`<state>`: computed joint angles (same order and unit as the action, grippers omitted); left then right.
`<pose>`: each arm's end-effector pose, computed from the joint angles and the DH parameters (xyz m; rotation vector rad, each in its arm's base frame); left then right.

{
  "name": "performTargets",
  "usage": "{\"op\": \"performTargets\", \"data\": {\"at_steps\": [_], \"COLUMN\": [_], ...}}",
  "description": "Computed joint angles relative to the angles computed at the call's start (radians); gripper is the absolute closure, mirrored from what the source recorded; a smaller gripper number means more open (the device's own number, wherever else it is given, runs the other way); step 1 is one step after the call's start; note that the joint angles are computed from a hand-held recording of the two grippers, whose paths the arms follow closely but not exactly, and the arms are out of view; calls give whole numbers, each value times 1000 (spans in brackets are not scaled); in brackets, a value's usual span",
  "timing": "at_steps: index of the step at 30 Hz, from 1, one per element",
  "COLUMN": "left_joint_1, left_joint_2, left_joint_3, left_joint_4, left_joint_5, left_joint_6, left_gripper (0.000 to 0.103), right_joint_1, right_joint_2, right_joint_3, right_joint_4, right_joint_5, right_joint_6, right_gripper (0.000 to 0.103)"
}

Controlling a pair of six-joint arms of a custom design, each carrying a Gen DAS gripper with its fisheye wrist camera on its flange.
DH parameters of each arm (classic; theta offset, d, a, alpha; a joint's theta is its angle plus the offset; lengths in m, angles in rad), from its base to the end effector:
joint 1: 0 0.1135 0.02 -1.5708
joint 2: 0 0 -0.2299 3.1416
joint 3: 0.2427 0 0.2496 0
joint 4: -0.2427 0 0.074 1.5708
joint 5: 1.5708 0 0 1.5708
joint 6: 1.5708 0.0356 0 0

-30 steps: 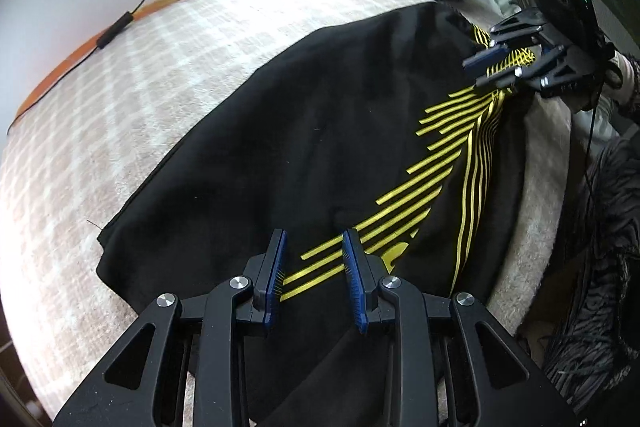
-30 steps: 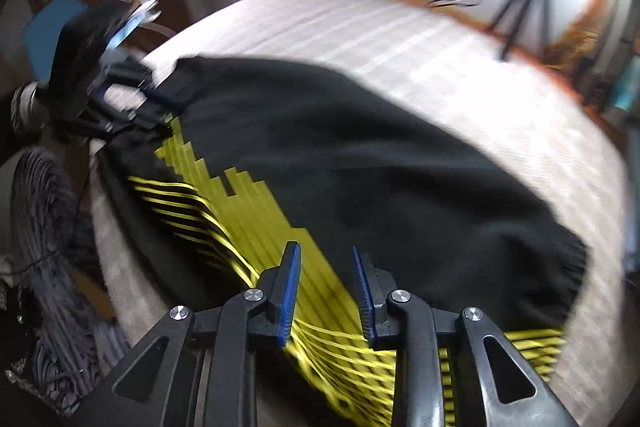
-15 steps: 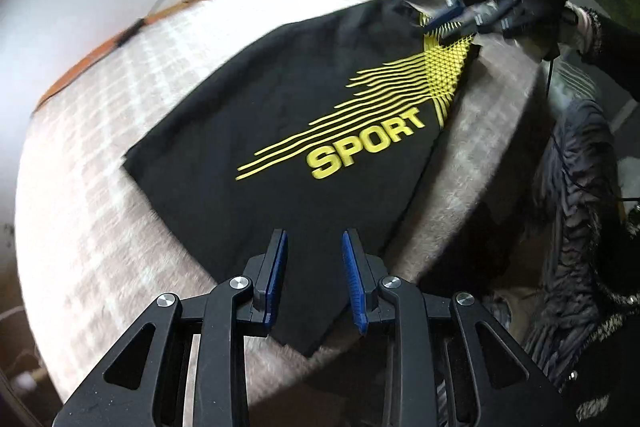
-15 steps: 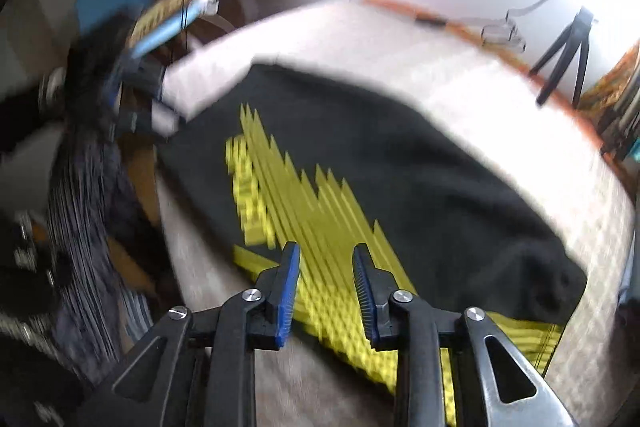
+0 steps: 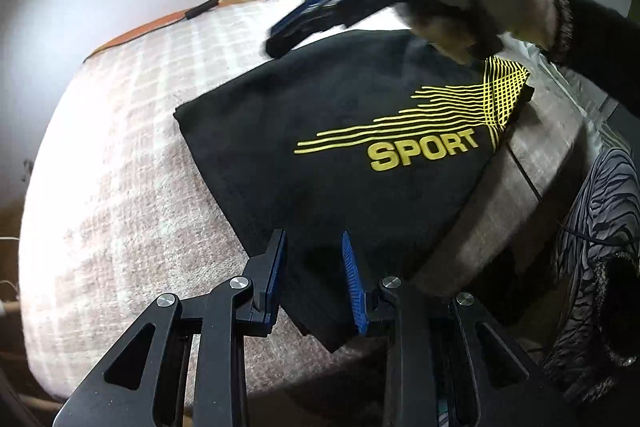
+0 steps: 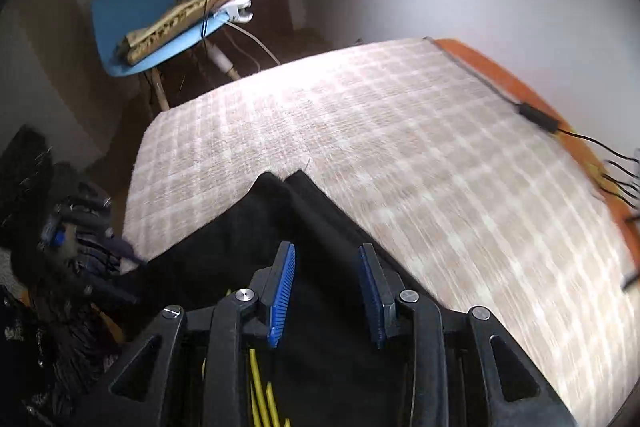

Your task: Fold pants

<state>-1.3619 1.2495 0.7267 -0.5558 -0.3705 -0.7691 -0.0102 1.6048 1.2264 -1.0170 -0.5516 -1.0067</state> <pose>0.0619 -0.2301 0.1682 0.6340 2.4894 -0.3313 0.2935 0.0157 0.2068 -1.3349 2.3147 0.5460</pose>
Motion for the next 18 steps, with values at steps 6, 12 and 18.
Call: {"op": "performTargets", "data": {"at_steps": [6,12,18], "left_joint_1": [15,18,19], "left_joint_2": [-28,-40,-74], "left_joint_3": [-60,-66,-85], "left_joint_4": [65,73,70], "left_joint_5": [18,26,6], "left_joint_6": [5,18,18], "left_gripper": [77,77,77], "right_joint_1": [119,107,94], "right_joint_2": [92,39,-54], "right_joint_3": [-23,-84,-122], "right_joint_4": [120,143,142], "right_joint_5": [109,115,87], "right_joint_6": [26,-30,-60], "right_gripper": [70,101,102]}}
